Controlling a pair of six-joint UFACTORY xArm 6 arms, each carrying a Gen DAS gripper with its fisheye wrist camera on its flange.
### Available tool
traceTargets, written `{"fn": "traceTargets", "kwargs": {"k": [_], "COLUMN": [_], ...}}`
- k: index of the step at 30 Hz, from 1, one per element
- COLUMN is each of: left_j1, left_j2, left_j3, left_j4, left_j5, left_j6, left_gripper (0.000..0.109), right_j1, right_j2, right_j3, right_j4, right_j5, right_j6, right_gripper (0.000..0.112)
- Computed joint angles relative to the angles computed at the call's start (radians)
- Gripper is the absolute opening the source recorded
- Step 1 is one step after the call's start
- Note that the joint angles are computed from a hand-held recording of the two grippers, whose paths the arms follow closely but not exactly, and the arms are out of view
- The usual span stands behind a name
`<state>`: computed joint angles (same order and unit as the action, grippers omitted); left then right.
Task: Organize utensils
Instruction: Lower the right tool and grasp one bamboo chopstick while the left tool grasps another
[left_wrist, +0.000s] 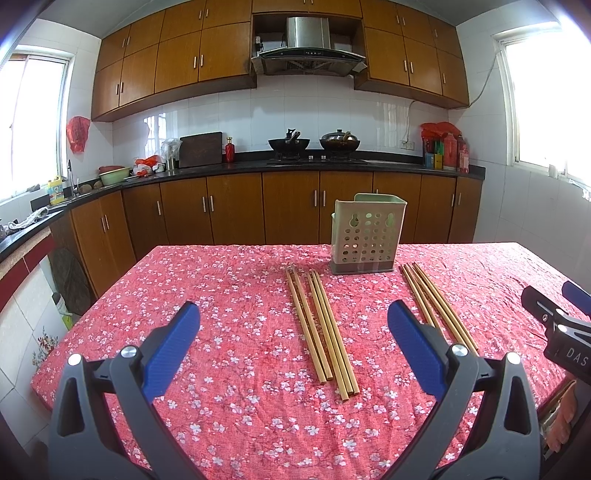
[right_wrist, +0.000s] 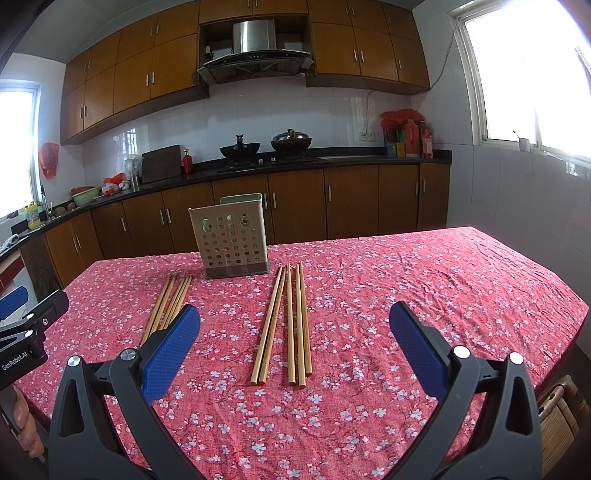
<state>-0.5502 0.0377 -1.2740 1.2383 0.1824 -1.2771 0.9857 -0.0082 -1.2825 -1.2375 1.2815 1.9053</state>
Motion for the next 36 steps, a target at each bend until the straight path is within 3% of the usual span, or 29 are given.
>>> {"fn": "traceTargets", "kwargs": {"k": [2,10,12,13,17,18,21,27,33,36], "left_j1": [-0.011,0.013,0.018,0.022,0.031,0.031,0.028,0.023,0.012,0.01], "left_j2": [-0.016,0.136,0.171,0.197,0.278,0.293,0.35,0.425,0.483,0.51], "left_j3": [0.022,-0.099,-0.137,-0.167,-0.27,-0.289,-0.366,-0.463,-0.54,-0.581], "left_j4": [-0.026,-0.477,-0.589,-0.658,-0.79,-0.804,-0.862,-1.008,-1.069,-1.105], "left_j5": [0.015,0.093,0.117,0.131,0.188,0.201,0.25,0.315,0.37,0.402], "left_j6": [0.014,0.41,0.497,0.548,0.657,0.675,0.76,0.907,1.001,1.037], "left_gripper": [0.099,0.099,0.099,0.099,0.099,0.098,0.087,0.073,0.06,0.057], "right_j1": [-0.01,-0.14,-0.188,-0.204,-0.341,-0.359,-0.419,-0.46,-0.468,-0.471], "right_j2": [-0.006,-0.028,-0.03,-0.029,0.014,0.024,0.082,0.135,0.153,0.191], "right_j3": [0.011,0.058,0.067,0.07,0.064,0.062,0.037,0.016,-0.019,-0.064], "right_j4": [0.009,0.127,0.166,0.179,0.329,0.357,0.479,0.602,0.64,0.64], "right_j5": [-0.015,-0.154,-0.205,-0.223,-0.425,-0.457,-0.554,-0.623,-0.591,-0.573], "right_j6": [0.003,-0.023,-0.037,-0.043,-0.174,-0.202,-0.318,-0.424,-0.493,-0.522], "right_gripper": [0.101,0.101,0.092,0.082,0.052,0.05,0.035,0.025,0.013,0.012]}}
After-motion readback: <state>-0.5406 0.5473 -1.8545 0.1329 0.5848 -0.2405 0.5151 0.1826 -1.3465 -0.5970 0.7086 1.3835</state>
